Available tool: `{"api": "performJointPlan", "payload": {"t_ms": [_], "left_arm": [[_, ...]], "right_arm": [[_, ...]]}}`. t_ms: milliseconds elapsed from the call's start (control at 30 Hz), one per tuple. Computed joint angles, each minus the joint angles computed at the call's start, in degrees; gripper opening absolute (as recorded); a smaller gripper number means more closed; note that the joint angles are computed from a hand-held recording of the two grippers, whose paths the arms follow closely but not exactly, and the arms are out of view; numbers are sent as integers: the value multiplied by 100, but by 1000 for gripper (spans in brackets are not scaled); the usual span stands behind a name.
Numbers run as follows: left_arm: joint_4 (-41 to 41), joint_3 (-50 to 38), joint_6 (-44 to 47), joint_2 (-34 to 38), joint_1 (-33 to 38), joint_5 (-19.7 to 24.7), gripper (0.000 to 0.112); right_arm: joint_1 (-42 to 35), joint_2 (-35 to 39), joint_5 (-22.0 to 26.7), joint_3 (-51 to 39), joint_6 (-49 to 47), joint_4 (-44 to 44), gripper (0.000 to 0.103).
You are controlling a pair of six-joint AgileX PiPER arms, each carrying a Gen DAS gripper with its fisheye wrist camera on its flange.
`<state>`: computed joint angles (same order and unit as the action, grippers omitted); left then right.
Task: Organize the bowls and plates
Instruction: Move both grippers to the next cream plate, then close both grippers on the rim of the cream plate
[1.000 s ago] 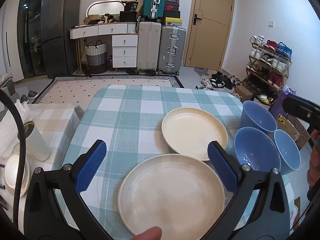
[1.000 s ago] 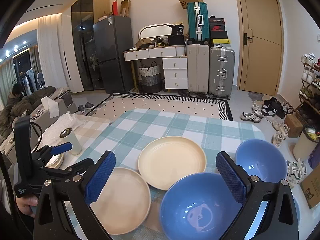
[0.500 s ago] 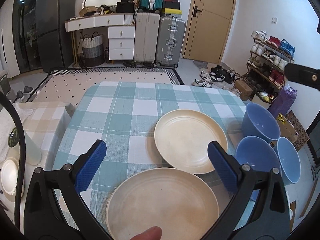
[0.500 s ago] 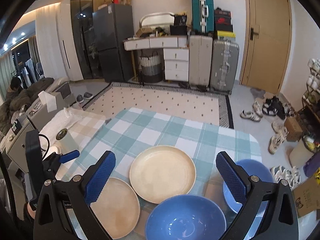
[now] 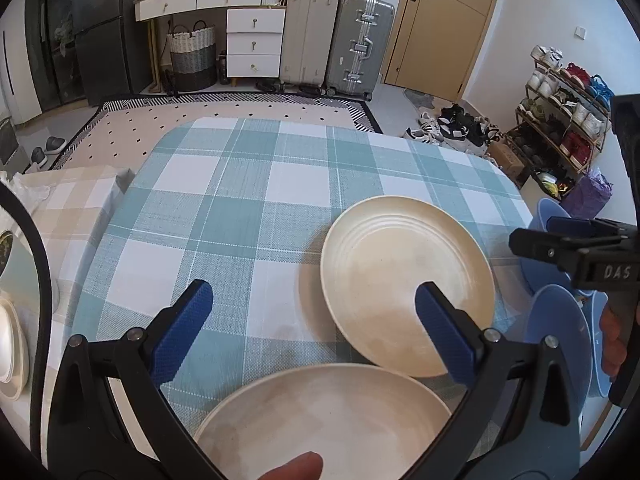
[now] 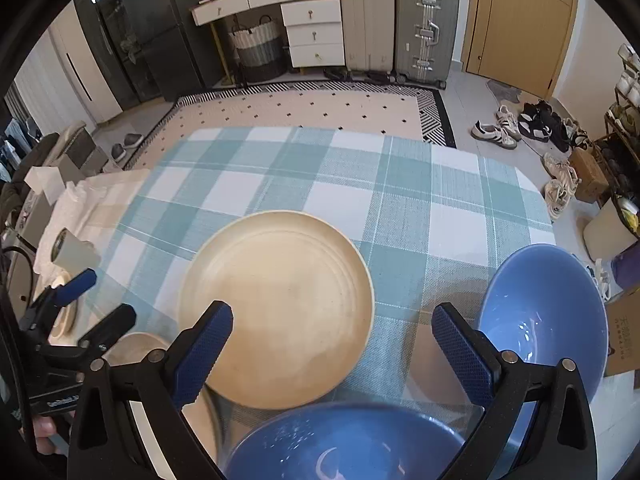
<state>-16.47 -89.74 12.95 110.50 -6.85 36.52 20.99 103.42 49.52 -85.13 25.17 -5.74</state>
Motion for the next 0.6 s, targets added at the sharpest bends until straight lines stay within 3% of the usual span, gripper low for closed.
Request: {"api": "performJointPlan", "payload": {"t_ms": [300,433,600], "left_arm": [[418,-1024,-425,989,-128,513,85],[339,-1436,-369,1374,-138,872,66],[241,-1546,-231,1611,-198,857,59]], "right_arm": [[-188,898,148,-524,-388,277,83],[-323,1221,222,-716,-605,552,79],[-400,1465,292,-830,-683,620,72]]}}
